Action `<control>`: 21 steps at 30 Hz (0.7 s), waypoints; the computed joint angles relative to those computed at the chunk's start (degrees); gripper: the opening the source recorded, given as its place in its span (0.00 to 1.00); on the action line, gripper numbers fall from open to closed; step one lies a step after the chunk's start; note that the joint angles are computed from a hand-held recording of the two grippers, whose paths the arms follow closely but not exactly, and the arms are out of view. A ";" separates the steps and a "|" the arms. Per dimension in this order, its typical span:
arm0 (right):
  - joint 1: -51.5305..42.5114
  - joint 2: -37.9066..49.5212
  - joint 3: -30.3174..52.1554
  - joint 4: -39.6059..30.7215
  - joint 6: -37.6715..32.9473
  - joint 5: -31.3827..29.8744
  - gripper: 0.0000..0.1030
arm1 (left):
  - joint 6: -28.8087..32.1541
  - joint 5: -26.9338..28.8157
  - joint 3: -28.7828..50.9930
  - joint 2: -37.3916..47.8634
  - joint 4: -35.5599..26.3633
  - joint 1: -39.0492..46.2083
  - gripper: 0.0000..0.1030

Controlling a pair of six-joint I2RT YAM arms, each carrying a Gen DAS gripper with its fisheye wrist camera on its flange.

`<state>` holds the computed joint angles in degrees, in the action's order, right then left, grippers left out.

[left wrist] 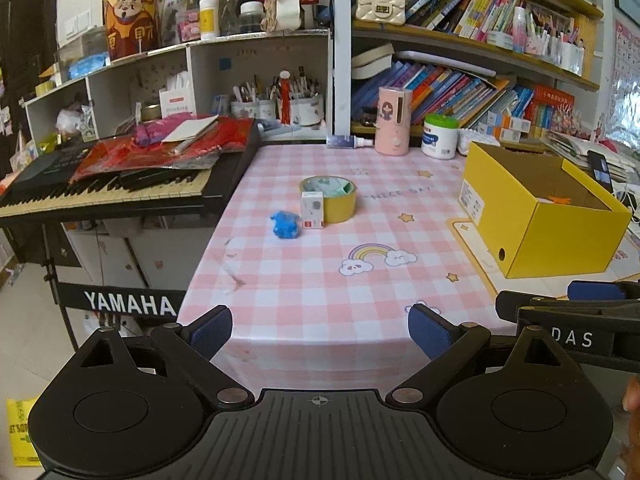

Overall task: Organize objects
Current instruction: 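Lift both open grippers out of the box toward the tape roll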

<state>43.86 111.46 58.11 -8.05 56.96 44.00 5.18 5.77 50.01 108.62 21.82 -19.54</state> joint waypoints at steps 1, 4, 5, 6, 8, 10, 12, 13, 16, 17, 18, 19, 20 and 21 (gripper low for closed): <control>0.09 0.27 0.55 -0.34 0.06 0.16 0.73 | 0.01 0.22 0.21 0.16 -0.12 0.23 0.94; 0.46 0.96 1.80 -1.29 0.10 0.42 0.73 | 0.09 0.77 0.96 0.84 -0.63 0.58 0.94; 0.63 1.14 2.13 -1.68 0.25 0.55 0.73 | 0.18 0.86 1.17 1.02 -0.77 0.60 0.94; 0.63 1.24 2.38 -2.01 0.31 0.68 0.73 | 0.21 0.90 1.39 1.22 -0.88 0.59 0.94; 0.49 1.48 2.91 -2.69 0.42 0.96 0.73 | -0.03 1.02 1.93 1.77 -0.89 0.63 0.94; 0.14 1.70 3.29 -2.86 -0.07 0.95 0.73 | -0.37 0.79 2.92 2.57 -1.18 0.46 0.94; -0.28 2.02 3.43 -2.51 -0.71 0.58 0.73 | -0.52 0.54 4.06 3.53 -1.69 0.37 0.94; -0.68 2.18 3.49 -2.08 -1.34 0.24 0.73 | -0.72 0.35 4.73 4.12 -1.91 0.26 0.94; -2.10 2.91 3.80 -0.20 -3.61 -0.75 0.73 | -1.03 -0.07 6.97 6.06 -2.48 0.15 0.93; -2.79 3.38 4.07 0.70 -4.65 -1.38 0.73 | -0.94 -0.37 7.76 6.70 -2.76 0.19 0.93; -3.48 3.92 4.44 1.55 -5.66 -2.13 0.73 | -1.00 -0.83 9.17 7.62 -3.42 0.18 0.93; -4.34 4.52 4.98 2.41 -6.92 -3.11 0.73 | -1.24 -1.29 10.47 8.41 -4.09 0.15 0.93; -5.26 5.21 5.70 3.22 -8.31 -4.14 0.72 | -1.61 -1.78 11.87 9.22 -4.86 0.14 0.93; -6.11 5.84 6.47 3.83 -9.64 -5.09 0.72 | -2.07 -2.24 13.41 10.21 -5.48 0.18 0.93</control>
<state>37.76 117.30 64.59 -4.22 47.32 38.90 3.12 3.53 63.42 118.83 16.34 -19.36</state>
